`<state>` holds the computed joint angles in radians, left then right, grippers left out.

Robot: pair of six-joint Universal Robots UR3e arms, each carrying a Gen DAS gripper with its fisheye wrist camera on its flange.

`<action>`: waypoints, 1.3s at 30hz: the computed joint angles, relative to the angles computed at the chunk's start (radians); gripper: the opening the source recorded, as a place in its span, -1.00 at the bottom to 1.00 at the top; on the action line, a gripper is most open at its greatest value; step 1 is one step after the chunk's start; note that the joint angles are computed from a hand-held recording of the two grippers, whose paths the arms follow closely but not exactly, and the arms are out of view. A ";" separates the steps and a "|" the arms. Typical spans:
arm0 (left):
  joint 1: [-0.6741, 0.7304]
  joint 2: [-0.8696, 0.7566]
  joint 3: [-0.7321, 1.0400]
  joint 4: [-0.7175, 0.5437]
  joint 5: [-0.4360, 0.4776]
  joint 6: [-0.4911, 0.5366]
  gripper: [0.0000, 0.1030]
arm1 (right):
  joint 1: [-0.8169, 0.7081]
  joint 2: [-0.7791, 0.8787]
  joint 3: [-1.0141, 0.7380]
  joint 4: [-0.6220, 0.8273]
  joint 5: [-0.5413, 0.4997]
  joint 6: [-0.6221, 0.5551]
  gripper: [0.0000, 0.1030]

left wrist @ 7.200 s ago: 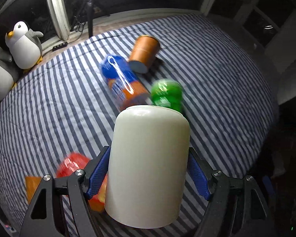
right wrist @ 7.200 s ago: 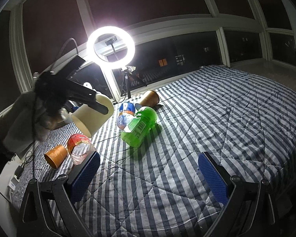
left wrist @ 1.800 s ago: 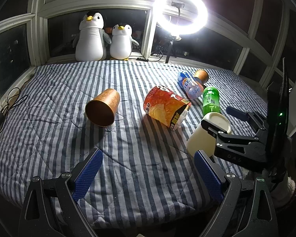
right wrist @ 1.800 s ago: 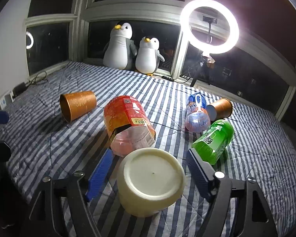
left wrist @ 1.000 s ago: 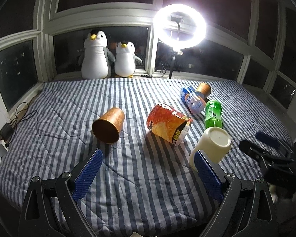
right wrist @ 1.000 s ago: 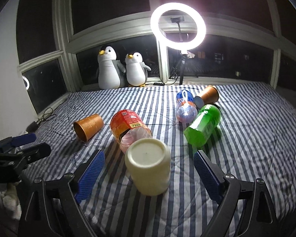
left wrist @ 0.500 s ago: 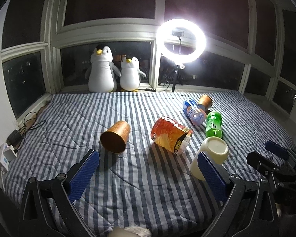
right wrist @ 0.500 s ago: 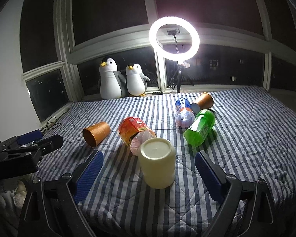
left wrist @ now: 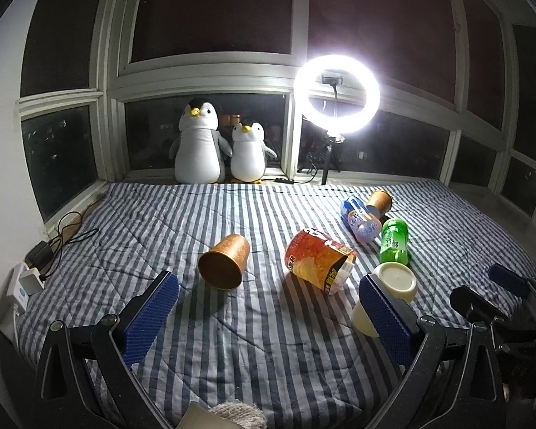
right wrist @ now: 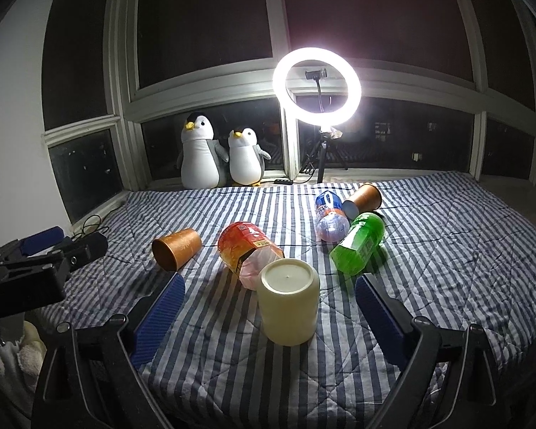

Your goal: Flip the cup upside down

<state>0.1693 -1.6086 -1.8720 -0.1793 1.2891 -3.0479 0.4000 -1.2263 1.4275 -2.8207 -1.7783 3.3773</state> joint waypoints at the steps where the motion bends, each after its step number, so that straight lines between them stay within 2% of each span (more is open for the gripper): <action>1: 0.002 0.000 0.001 -0.002 -0.001 -0.002 0.99 | 0.001 0.000 -0.001 -0.002 -0.002 -0.001 0.84; 39: -0.015 -0.025 0.033 -0.010 0.014 -0.009 0.99 | -0.010 0.003 -0.001 -0.007 0.011 0.009 0.84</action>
